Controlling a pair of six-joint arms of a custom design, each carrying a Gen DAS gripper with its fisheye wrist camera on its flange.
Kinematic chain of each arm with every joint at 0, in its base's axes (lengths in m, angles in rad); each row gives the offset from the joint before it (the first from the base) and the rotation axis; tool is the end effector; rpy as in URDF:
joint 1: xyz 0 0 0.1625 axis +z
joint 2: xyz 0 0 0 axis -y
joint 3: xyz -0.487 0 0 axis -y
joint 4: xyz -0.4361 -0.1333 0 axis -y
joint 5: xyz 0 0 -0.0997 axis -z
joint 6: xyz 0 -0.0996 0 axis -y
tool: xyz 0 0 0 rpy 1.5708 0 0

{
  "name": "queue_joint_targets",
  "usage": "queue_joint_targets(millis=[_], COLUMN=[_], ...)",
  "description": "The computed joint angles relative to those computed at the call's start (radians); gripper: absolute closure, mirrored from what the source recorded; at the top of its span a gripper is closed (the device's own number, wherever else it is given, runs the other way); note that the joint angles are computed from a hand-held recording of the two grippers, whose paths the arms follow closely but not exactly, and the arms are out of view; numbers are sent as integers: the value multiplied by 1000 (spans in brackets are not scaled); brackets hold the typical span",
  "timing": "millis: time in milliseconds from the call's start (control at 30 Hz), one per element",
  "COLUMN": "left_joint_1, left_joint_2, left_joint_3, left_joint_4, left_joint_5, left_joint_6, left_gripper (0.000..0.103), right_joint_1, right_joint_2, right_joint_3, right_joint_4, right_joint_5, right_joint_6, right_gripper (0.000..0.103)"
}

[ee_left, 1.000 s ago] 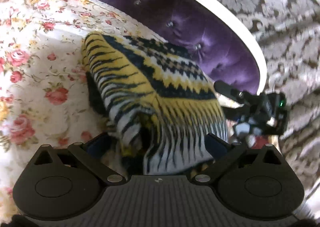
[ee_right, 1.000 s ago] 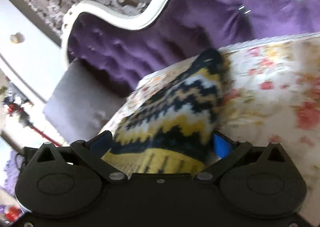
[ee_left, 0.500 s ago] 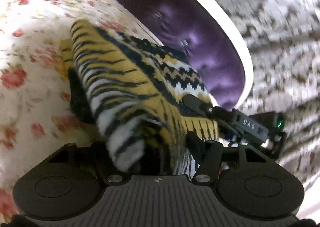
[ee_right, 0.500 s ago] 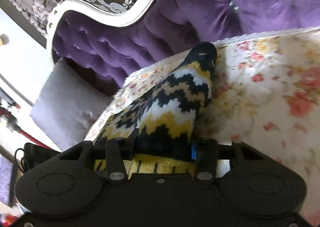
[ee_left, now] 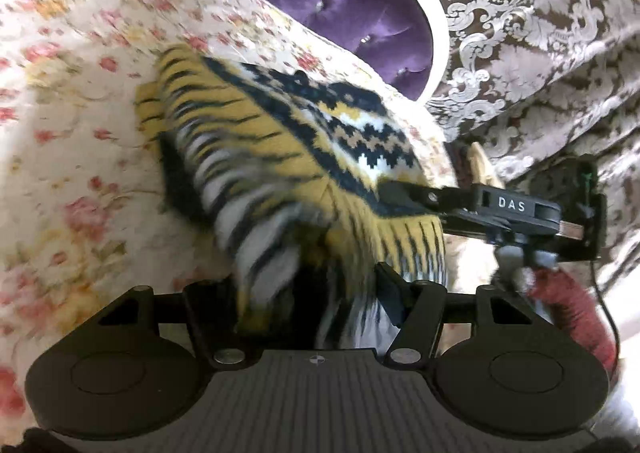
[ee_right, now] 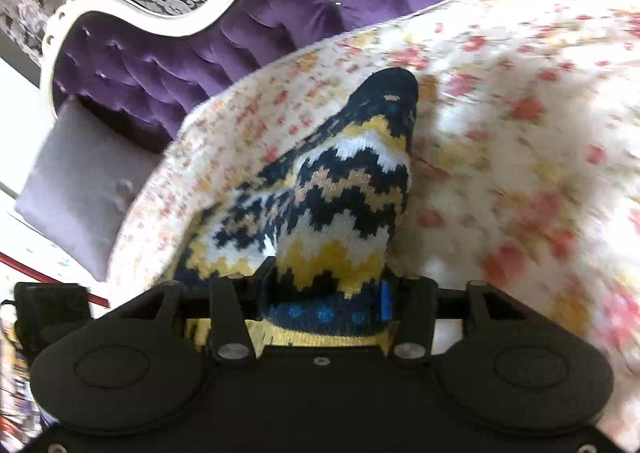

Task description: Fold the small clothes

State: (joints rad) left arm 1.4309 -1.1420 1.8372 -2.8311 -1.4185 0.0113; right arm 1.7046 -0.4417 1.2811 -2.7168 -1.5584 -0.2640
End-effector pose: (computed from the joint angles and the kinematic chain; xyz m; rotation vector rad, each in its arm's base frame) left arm 0.0529 -0.6884 0.2963 0.1554 2.9038 -0.8565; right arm 0.2476 -0.8310 -0.0187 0.6149 -3.0355 0.4788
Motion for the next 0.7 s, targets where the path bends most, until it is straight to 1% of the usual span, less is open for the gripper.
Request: queue_joint_targets(millis=[67, 100, 133, 267, 367, 400, 433, 467, 533, 567, 633, 667, 700], left_joint_1=[-15, -25, -35, -72, -101, -110, -123, -136, -173, -189, -211, -216, -219], left_joint_2=[-20, -32, -41, -55, -58, -60, -63, -68, -58, -47, -10, 12, 34], left_joint_3=[39, 65, 88, 149, 182, 192, 203, 223, 262, 272, 260, 236, 208], left_joint_4=[-49, -77, -107, -200, -240, -250, -273, -320, -508, -613, -763, -791, -793], left_joint_5=[68, 113, 161, 302, 392, 414, 445, 472, 529, 542, 558, 565, 579], left_joint_6=[33, 66, 104, 196, 242, 253, 266, 292, 400, 472, 587, 620, 636], left_gripper=[41, 40, 38, 38, 36, 36, 36, 37, 38, 37, 36, 36, 36], right_joint_1=[13, 15, 17, 27, 29, 28, 26, 23, 23, 28, 41, 54, 65], right_joint_2=[-8, -14, -19, -36, -43, -45, -48, -50, -64, -70, -77, -69, -57], right_joint_3=[33, 51, 66, 135, 179, 191, 203, 214, 241, 262, 308, 319, 314], right_joint_4=[-60, -87, -109, -211, -278, -293, -304, -318, -357, -410, -563, -653, -709], right_joint_5=[-77, -98, -107, -144, -181, -188, -188, -182, -184, -187, -183, -193, -201], right_joint_6=[-16, -19, -19, -23, -31, -27, -17, -8, 5, -3, -76, -134, -186], right_gripper=[36, 28, 26, 25, 19, 16, 15, 15, 15, 15, 15, 14, 14])
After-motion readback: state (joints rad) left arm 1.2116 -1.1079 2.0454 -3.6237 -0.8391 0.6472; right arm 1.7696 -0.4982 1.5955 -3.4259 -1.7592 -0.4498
